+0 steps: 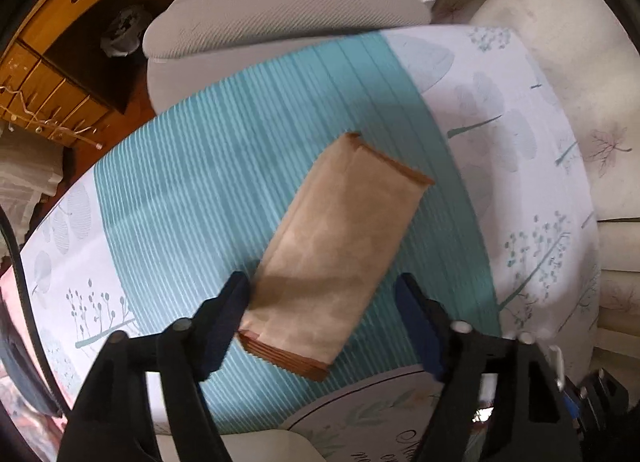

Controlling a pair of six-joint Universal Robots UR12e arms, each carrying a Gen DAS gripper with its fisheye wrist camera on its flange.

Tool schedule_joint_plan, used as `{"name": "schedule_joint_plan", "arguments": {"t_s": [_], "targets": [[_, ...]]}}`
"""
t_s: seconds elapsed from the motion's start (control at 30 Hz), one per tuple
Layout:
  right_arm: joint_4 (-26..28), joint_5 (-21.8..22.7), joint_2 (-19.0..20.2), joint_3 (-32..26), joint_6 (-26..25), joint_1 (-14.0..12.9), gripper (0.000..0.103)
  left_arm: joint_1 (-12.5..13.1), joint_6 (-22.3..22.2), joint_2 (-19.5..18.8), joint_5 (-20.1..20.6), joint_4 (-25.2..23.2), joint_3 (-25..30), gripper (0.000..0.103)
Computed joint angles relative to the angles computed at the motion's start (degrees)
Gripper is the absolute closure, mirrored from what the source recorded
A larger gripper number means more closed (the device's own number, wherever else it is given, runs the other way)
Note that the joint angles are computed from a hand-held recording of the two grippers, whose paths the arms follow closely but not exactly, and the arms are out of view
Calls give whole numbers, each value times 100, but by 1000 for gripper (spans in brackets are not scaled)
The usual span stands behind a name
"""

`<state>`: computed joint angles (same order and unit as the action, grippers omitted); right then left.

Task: Organize snacks
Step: 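Grasp the brown paper bar with the left gripper while the right grasps the red foil packet, then carry the paper bar and red foil packet into the tray and release both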

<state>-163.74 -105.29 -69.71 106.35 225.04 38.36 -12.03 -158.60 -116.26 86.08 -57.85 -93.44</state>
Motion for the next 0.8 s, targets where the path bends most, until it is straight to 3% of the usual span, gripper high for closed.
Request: {"name": "schedule_joint_plan", "arguments": {"t_s": [0.4,0.73,0.77,0.8], "targets": [[111,140,-125,-14,155,52,82,87,-164,82,-179,105,-108,42],[280,72,-335,26,537,153,82,237,-129,452,-958,234,-272,48],[291,64,-348,21,564,165,82,251,-140,488,-1049,213,-264,75],[311,36,-367,16,606,191,82,297,-154,550,-1296,132,-265,93]]}}
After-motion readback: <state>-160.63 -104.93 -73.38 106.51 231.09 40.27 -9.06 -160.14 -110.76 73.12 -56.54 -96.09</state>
